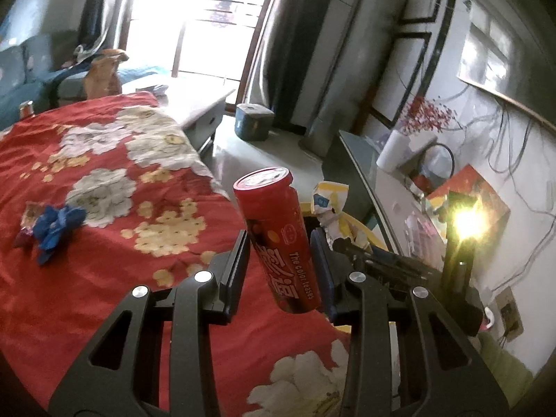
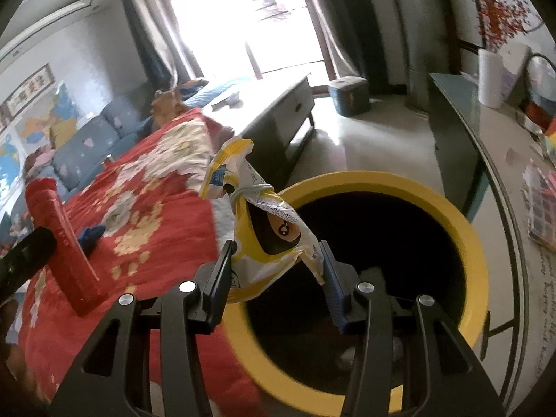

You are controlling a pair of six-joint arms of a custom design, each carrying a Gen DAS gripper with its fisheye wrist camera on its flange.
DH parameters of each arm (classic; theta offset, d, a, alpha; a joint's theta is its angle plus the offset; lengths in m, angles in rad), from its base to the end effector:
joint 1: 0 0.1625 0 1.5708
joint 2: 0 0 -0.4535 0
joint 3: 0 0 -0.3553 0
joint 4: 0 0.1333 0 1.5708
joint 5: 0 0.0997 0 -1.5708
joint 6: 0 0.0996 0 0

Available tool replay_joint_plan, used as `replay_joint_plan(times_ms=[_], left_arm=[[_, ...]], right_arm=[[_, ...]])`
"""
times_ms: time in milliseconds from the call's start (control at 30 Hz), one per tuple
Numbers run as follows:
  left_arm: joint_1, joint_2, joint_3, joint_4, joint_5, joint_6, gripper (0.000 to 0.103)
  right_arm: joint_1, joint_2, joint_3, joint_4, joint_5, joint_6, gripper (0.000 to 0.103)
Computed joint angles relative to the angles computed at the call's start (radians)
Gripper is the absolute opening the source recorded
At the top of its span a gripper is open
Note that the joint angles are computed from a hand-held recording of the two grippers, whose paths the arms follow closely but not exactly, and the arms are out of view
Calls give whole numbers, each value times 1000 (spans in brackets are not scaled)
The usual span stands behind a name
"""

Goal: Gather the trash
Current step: 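Lift and carry the red can and snack bag over the bin with both tools, then open the left tool over the bin while the right tool opens, dropping both items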

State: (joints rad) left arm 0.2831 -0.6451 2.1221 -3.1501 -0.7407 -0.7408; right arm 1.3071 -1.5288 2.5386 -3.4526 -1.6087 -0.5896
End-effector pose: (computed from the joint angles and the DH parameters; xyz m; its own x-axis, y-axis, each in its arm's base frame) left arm -0.4239 -0.3387 0.0248 -0.8371 0.2751 -0.4728 0.5288 0.6281 -0.5708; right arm 0.0342 -0.3701 0.3271 -0.8888 -0.1056 0.4460 -0.3929 0.6766 -0.6228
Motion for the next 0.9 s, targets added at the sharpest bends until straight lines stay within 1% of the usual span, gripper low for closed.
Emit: replay_joint_plan(times_ms=[333, 633, 900], left_arm=[[21, 73, -85, -7, -60, 100, 29], [51, 112, -129, -18, -129, 142, 29], [76, 155, -181, -27, -174, 195, 29]], right_arm=[[-89, -25, -24, 15, 27, 18, 46], [-150, -45, -38, 45, 53, 30, 46], [-198, -66, -48, 80, 78, 36, 47]])
